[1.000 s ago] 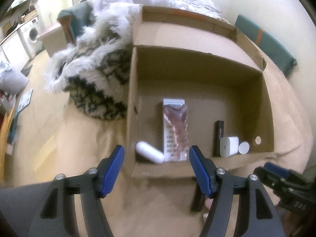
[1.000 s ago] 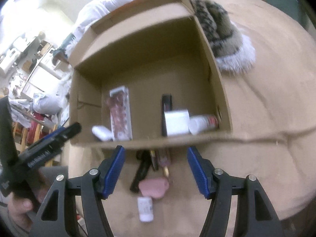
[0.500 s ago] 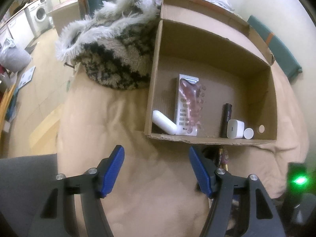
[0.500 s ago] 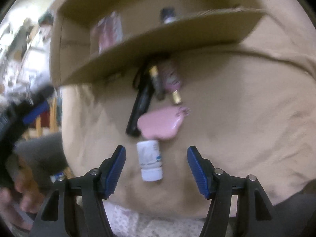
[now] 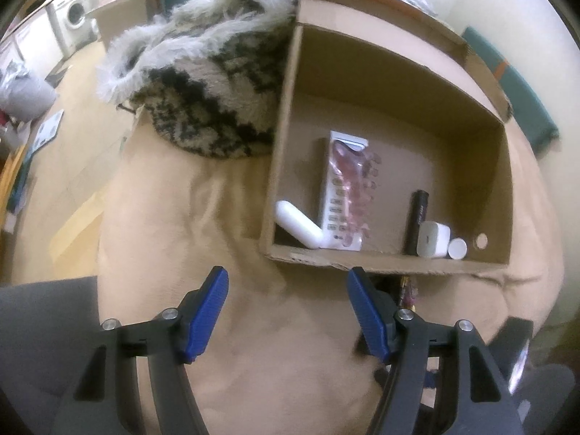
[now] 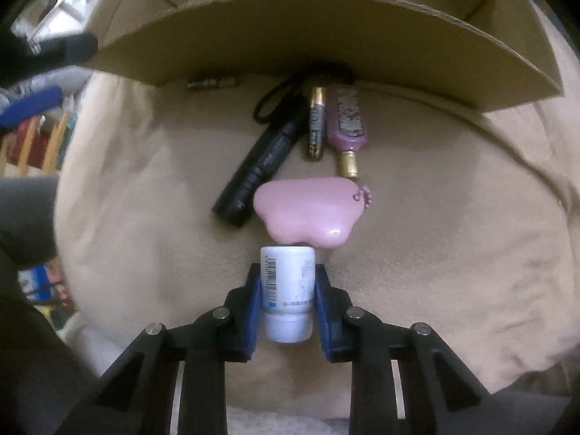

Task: Organize rigid objects
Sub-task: 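Grasp the white roll-on bottle with the right gripper, then grasp the black-gold AA battery with the left gripper while the right gripper lifts the bottle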

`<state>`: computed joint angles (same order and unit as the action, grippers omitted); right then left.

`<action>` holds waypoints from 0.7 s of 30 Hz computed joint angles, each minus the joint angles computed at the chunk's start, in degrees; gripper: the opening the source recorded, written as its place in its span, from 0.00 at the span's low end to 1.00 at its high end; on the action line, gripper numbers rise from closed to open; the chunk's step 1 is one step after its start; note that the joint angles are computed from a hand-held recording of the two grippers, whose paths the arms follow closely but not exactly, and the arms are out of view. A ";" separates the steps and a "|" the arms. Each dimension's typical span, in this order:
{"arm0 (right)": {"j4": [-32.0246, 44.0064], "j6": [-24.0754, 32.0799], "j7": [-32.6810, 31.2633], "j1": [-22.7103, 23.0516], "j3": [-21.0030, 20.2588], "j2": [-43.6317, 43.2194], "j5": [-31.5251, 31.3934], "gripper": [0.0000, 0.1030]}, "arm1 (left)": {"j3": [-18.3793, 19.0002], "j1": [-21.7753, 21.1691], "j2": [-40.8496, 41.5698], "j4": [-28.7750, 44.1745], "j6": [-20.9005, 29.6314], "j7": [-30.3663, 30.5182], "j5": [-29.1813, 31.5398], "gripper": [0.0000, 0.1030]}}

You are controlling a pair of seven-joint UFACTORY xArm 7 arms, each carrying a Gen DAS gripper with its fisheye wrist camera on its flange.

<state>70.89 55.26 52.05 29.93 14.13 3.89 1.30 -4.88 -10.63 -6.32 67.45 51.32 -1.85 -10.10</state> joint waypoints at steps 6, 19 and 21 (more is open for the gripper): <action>-5.62 -5.26 -2.76 -1.50 -0.27 -7.11 5.81 0.27 | 0.12 0.40 0.44 -0.16 0.56 -0.93 0.93 0.63; -7.53 -10.72 -4.43 -7.06 -1.76 -16.53 0.55 0.27 | -0.71 -0.58 1.46 -1.13 -0.05 -0.16 2.22 0.63; -6.60 -11.94 -4.76 -8.10 -1.79 -15.83 -0.41 0.27 | -1.32 -1.03 1.28 -1.97 -1.44 -0.65 4.18 0.63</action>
